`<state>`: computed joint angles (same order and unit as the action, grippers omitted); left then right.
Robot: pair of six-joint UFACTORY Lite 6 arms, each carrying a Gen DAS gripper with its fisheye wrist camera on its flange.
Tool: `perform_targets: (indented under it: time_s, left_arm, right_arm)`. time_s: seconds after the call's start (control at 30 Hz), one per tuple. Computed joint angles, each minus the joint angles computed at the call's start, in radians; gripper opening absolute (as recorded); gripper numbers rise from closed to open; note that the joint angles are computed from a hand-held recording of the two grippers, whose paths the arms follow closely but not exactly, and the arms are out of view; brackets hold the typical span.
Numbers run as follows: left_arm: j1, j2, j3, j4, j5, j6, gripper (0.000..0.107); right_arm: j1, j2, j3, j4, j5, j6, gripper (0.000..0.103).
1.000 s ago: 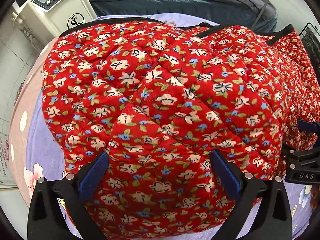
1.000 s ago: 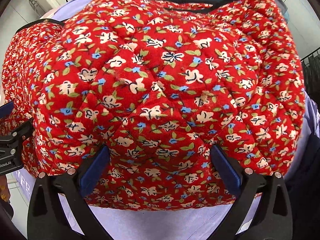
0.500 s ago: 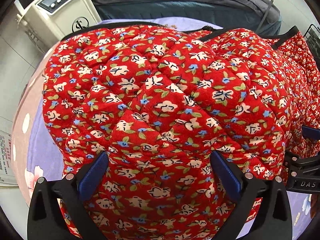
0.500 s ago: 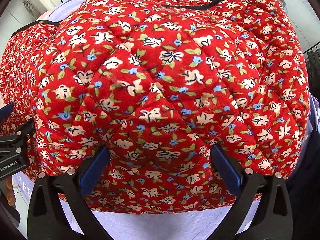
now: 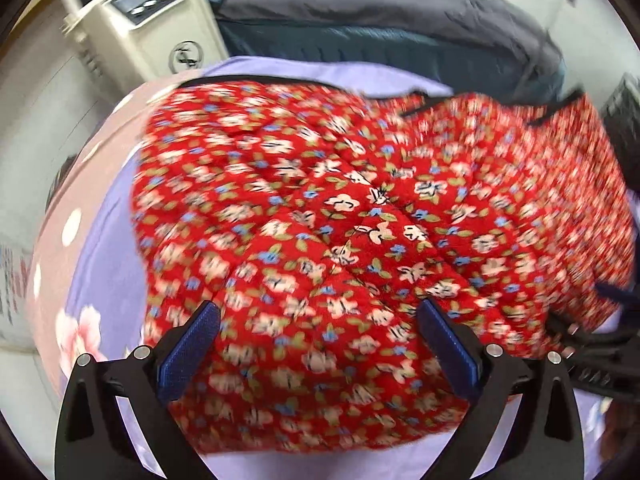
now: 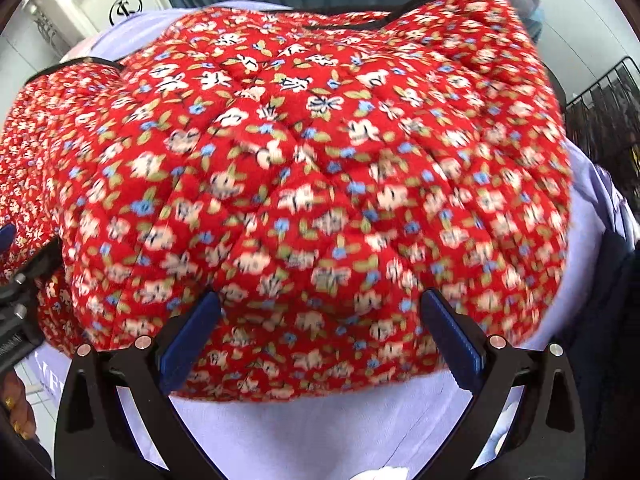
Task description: Fold large clothes
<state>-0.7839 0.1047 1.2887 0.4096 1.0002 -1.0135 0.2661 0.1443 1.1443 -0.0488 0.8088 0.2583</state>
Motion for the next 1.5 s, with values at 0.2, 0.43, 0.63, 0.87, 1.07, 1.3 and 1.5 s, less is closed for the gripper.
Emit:
perform_targets:
  time_s: [0.2,0.43,0.63,0.87,1.07,1.3,1.5]
  left_arm:
    - [-0.157,-0.114,-0.072,-0.021,0.034,-0.129,0.097]
    - [-0.345,-0.084,-0.043,-0.058,0.094,-0.202,0.097]
    - [-0.301,-0.039,0.066,-0.073,0.142,-0.188,0.097]
    - [-0.318,0.053,0.288,0.026,0.282,-0.175,0.097]
    - [-0.355,0.056,0.34,0.0,0.34,-0.194,0.097]
    - [-0.39,0.003,0.295,-0.026,0.356,-0.236,0.097]
    - [-0.393,-0.003,0.299,-0.027,0.373,-0.242,0.097]
  right_arm:
    - [0.027,-0.273,-0.25,-0.005,0.006,0.061,0.099]
    - [0.1,-0.58,-0.47,-0.079,0.109,0.138,0.098]
    - [0.107,-0.76,-0.476,-0.084,0.245,0.136,0.098]
    - [0.088,-0.804,-0.311,-0.106,0.394,0.085,0.098]
    - [0.016,-0.642,-0.101,-0.081,0.421,-0.008,0.098]
    - [0.016,-0.66,-0.075,-0.063,0.46,-0.042,0.098]
    - [0.032,-0.673,-0.109,-0.074,0.445,-0.049,0.098]
